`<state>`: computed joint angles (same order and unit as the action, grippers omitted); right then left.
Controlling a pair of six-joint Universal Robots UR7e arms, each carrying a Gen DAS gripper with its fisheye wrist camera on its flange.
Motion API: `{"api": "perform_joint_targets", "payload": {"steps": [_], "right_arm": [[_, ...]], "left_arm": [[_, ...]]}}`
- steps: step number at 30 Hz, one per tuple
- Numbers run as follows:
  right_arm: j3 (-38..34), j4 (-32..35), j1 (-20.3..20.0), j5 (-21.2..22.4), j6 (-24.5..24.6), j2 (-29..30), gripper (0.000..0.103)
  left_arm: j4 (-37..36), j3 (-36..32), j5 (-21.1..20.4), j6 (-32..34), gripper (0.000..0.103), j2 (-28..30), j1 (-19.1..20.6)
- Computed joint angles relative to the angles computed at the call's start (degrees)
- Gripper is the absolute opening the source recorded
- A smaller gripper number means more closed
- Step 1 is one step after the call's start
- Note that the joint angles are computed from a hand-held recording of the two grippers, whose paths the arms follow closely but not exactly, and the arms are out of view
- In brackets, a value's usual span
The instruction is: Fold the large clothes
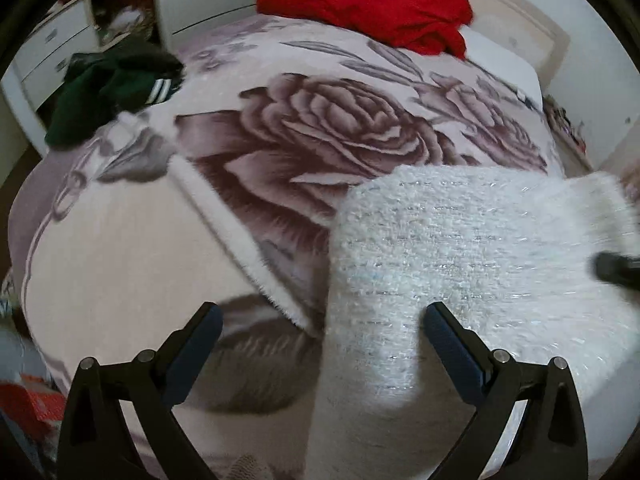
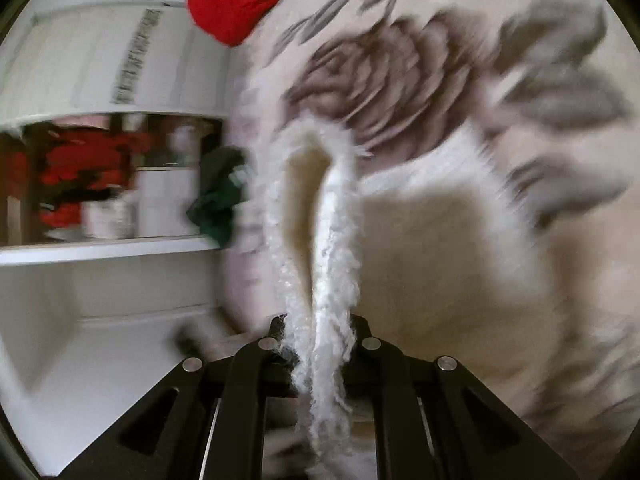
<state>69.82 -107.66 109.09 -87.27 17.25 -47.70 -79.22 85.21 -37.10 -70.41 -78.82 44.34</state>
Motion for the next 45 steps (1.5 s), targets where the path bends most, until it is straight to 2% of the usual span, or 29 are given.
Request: {"api": "perform_joint_targets", "payload": {"steps": [1, 3, 6, 7, 9, 10, 12, 15, 17, 20, 22, 23, 24, 25, 27, 29, 31, 32, 34, 35, 36, 37, 39, 40, 43, 44, 45], "right_arm": [[-1.4, 0.7, -0.3, -5.9, -1.2, 1.6, 0.011], [-2.3, 0.4, -1.0, -13.6, -3.6, 4.7, 0.012], [-2.2, 1.8, -3.4, -17.2, -2.5, 8.9, 0.015], [-1.7, 1.3, -3.8, -17.8, -3.0, 10.2, 0.016], [-2.0, 0.7, -3.3, -18.3, -5.7, 10.7, 0.024], [-2.6, 1.4, -3.1, -17.0, -6.1, 10.4, 0.026], [-3.4, 4.2, -3.9, -12.8, -5.8, 9.2, 0.042], [1.4, 3.6, -6.0, -5.9, -2.9, 3.3, 0.061], [4.9, 4.1, -6.9, -3.6, -2.0, -0.4, 0.067], [9.5, 6.9, -8.3, 0.9, -1.9, -4.3, 0.069], [12.1, 7.5, -8.5, 0.9, -4.0, -5.0, 0.067], [13.2, 5.4, -8.4, 0.7, -3.9, -4.9, 0.035], [15.0, 3.3, -8.3, 0.1, -2.5, -5.7, 0.020], [15.6, 3.3, -8.3, 1.4, -1.5, -6.3, 0.020], [16.2, -0.9, -5.9, -0.2, -2.4, -8.7, 0.019], [15.4, -1.2, -4.1, -2.0, -2.1, -10.7, 0.018], [14.7, -0.2, -2.6, -8.1, -2.0, -11.8, 0.017], [15.1, 0.4, -2.3, -12.9, -1.6, -11.9, 0.014], [16.0, 3.3, -3.3, -18.8, -0.2, -10.7, 0.001], [17.2, 4.3, -4.0, -24.1, 2.7, -9.7, 0.000], [18.4, 4.9, -4.7, -27.5, 3.2, -9.0, 0.000], [18.6, 7.6, -5.8, -28.5, 3.8, -8.0, 0.000], [19.8, 8.4, -7.8, -25.1, 8.2, -9.2, 0.000], [19.7, 8.0, -8.0, -24.0, 8.1, -10.1, 0.000], [18.0, 8.1, -6.7, -25.2, 7.6, -12.8, 0.002], [17.4, 7.8, -6.4, -23.9, 6.9, -13.9, 0.004], [17.0, 7.7, -6.4, -22.9, 6.6, -14.4, 0.014]], "left_arm": [[-3.1, 0.7, -0.7, 2.2, 0.103, 0.2, 0.9], [-7.2, 1.7, -2.5, 5.4, 0.103, 0.6, 2.7], [-8.5, 1.8, -3.8, 8.5, 0.103, 1.4, 4.2], [-8.2, 1.7, -3.7, 8.6, 0.103, 1.6, 4.1], [-8.0, 2.0, -2.7, 9.0, 0.103, 1.1, 4.1], [-7.7, 2.2, -2.3, 8.9, 0.103, 0.7, 4.1], [-7.4, 2.5, -2.5, 8.5, 0.103, 0.2, 4.4], [-7.9, 3.2, -3.3, 7.9, 0.103, -0.9, 4.7], [-7.8, 3.2, -3.3, 7.9, 0.103, -0.8, 4.8], [-6.7, 2.7, -2.5, 7.9, 0.103, -0.3, 4.5], [-5.0, 2.1, -2.2, 7.5, 0.103, 0.0, 4.3], [-3.8, 1.4, -2.2, 7.0, 0.103, 0.2, 4.2], [-2.3, 0.7, -2.1, 6.2, 0.103, 0.4, 4.0], [-1.1, 0.2, -1.9, 5.8, 0.103, 0.6, 3.8], [-0.9, 0.1, -1.6, 6.4, 0.103, 0.6, 3.3], [-4.7, 1.2, -2.1, 8.7, 0.103, 0.4, 3.5], [-7.2, 1.3, -2.7, 10.4, 0.103, 1.1, 3.9], [-7.6, 1.2, -2.6, 10.9, 0.103, 1.7, 4.2], [-7.2, 1.1, -1.6, 10.3, 0.103, 2.4, 4.7], [-7.4, 1.2, -1.4, 10.1, 0.103, 2.5, 5.0], [-8.4, 1.3, -2.2, 10.4, 0.103, 2.3, 5.6], [-8.8, 1.2, -2.9, 10.6, 0.103, 2.2, 5.9], [-7.9, 0.5, -4.0, 10.7, 0.103, 2.3, 6.1], [-7.6, 0.6, -3.6, 11.0, 0.103, 2.1, 5.7], [-5.9, 0.0, -3.8, 11.1, 0.103, 2.1, 5.2], [-5.4, -0.1, -3.7, 10.9, 0.103, 1.8, 4.9], [-4.6, -0.1, -3.0, 10.3, 0.103, 1.0, 4.2]]}}
